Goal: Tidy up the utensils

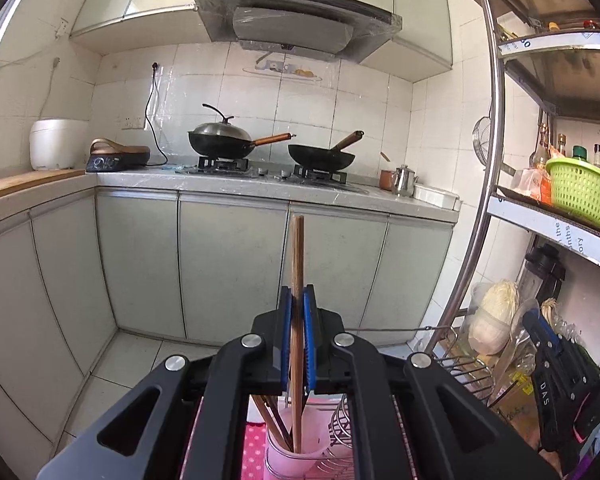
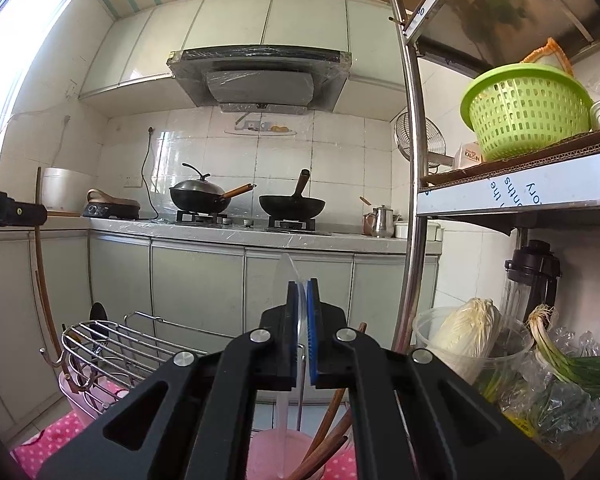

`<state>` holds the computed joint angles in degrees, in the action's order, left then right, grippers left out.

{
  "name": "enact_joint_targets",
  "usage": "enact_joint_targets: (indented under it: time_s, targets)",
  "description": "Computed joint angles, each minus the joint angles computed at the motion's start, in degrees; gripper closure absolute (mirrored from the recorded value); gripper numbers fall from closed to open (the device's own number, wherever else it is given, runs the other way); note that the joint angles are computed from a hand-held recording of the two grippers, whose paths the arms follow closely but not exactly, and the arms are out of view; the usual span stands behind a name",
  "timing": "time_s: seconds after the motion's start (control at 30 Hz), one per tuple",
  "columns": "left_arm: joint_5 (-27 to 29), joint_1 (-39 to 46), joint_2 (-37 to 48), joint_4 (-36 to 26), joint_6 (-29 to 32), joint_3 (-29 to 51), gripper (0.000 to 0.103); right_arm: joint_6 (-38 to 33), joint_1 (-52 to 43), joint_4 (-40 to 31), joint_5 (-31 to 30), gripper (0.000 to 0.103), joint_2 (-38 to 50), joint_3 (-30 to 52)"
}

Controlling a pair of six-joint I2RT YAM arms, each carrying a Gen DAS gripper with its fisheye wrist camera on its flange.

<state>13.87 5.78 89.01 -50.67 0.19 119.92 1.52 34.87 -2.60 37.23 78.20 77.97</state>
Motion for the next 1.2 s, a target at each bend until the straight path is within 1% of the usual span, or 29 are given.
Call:
enact_joint_targets:
  time_s: [0.2, 0.27, 0.33, 0.43, 0.6, 0.67, 0.77, 0.97, 1.03, 1.1, 1.17, 1.2]
  targets:
    - [0.56, 0.10, 0.69, -2.67, 1.34, -2.69, 0.097, -0.02, 0.50, -4.45, -0.01, 0.098, 0.87, 2.86]
    - [1.32, 0.35, 1.74, -4.57, 2.00, -1.89, 0.095, 0.50, 0.40, -7.07, -0.21, 0.097, 1.44, 4.56]
    - [2.05, 0.79, 2.57, -6.06, 2.04, -1.26, 0.092, 1.77, -0.06, -9.73, -1.44, 0.089, 1.84, 6.16]
    - [3.17, 1.81, 2.15, -6.11, 1.30, -2.01, 0.088, 3.82, -0.65, -13.23, -3.49, 0.084, 2.22, 8.22]
    - [5.21, 3.68, 0.95, -7.02, 0.79, -1.38, 0.085, 5.72, -1.03, -16.82, -4.92, 0.083, 2.33, 10.83]
    - [6.17, 4.53, -0.04, -7.28, 0.87, -1.46, 0.081, 7.02, -1.23, -18.27, -5.85, 0.083, 1.84, 11.83]
    - [7.49, 5.56, -2.07, -7.48, 0.94, -2.32, 0.081, 8.41, -1.14, -20.79, -6.76, 0.083, 0.85, 13.63]
    - [10.11, 7.09, -5.50, -10.09, 1.24, -3.29, 0.078, 10.20, 0.63, -25.87, -6.28, 0.081, -1.80, 16.64]
    - [11.04, 7.55, -7.19, -10.43, 1.07, -4.48, 0.078, 11.49, 1.83, -27.92, -5.66, 0.072, -3.00, 17.19]
    - [11.79, 7.91, -8.82, -10.86, 0.63, -5.51, 0.076, 12.26, 3.26, -29.40, -4.47, 0.068, -4.14, 17.25]
    - [12.32, 8.17, -10.64, -10.68, -0.01, -7.25, 0.069, 13.67, 5.25, -31.48, -3.16, 0.066, -5.55, 17.06]
    - [12.36, 8.23, -12.01, -10.30, -0.36, -8.77, 0.068, 14.56, 6.36, -32.46, -2.28, 0.064, -6.25, 16.79]
